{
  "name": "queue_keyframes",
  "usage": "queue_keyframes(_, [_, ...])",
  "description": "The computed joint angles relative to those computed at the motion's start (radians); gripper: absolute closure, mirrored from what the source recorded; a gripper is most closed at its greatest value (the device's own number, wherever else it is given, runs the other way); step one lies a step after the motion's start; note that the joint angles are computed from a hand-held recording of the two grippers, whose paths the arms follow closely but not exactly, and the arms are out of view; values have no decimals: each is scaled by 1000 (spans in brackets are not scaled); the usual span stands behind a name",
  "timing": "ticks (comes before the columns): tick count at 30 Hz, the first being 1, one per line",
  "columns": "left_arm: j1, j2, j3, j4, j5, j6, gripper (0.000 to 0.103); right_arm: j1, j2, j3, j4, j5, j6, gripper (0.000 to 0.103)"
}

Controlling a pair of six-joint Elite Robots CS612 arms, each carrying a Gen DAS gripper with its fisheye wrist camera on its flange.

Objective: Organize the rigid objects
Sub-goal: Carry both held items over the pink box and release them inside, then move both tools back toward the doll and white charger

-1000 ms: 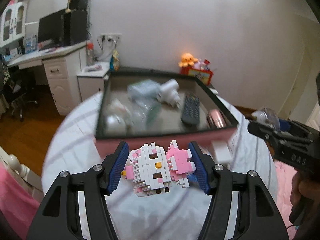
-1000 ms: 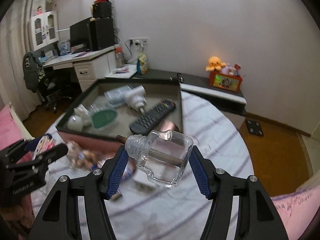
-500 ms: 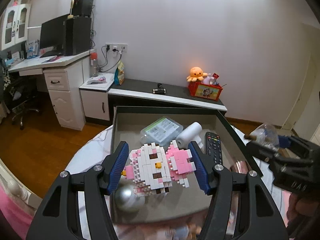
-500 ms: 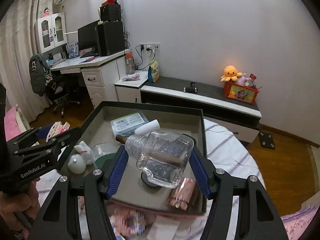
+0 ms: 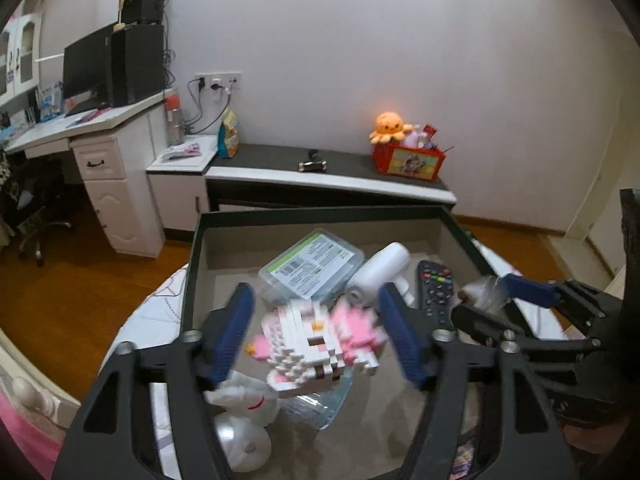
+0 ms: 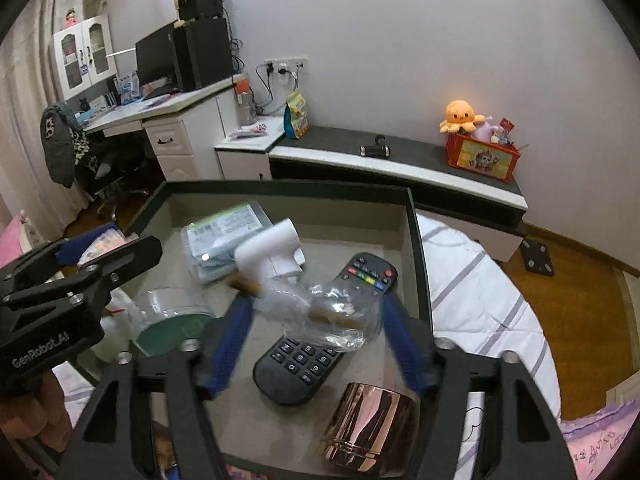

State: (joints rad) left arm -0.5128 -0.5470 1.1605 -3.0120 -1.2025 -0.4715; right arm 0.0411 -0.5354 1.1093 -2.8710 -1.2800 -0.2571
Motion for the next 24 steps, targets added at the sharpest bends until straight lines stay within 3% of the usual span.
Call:
queue_keyframes(1, [-2, -1, 3, -3, 13, -3, 8, 0, 1, 1, -4, -7, 6, 18])
queue_keyframes(2, [-4, -2, 8, -18, 24, -3, 0, 0, 0, 5, -5, -8, 10, 17])
queue_keyframes(6, [-10, -15, 30, -37, 59, 1, 0, -3, -12, 29, -28, -27, 40, 0])
queue_keyframes(18, [-48, -93, 145, -116, 158, 42, 0, -32, -90, 172, -133, 7, 111, 0])
queue_keyframes(24, [-68, -135, 226, -186, 171, 31, 0, -47, -137, 274, -192, 12, 123, 0])
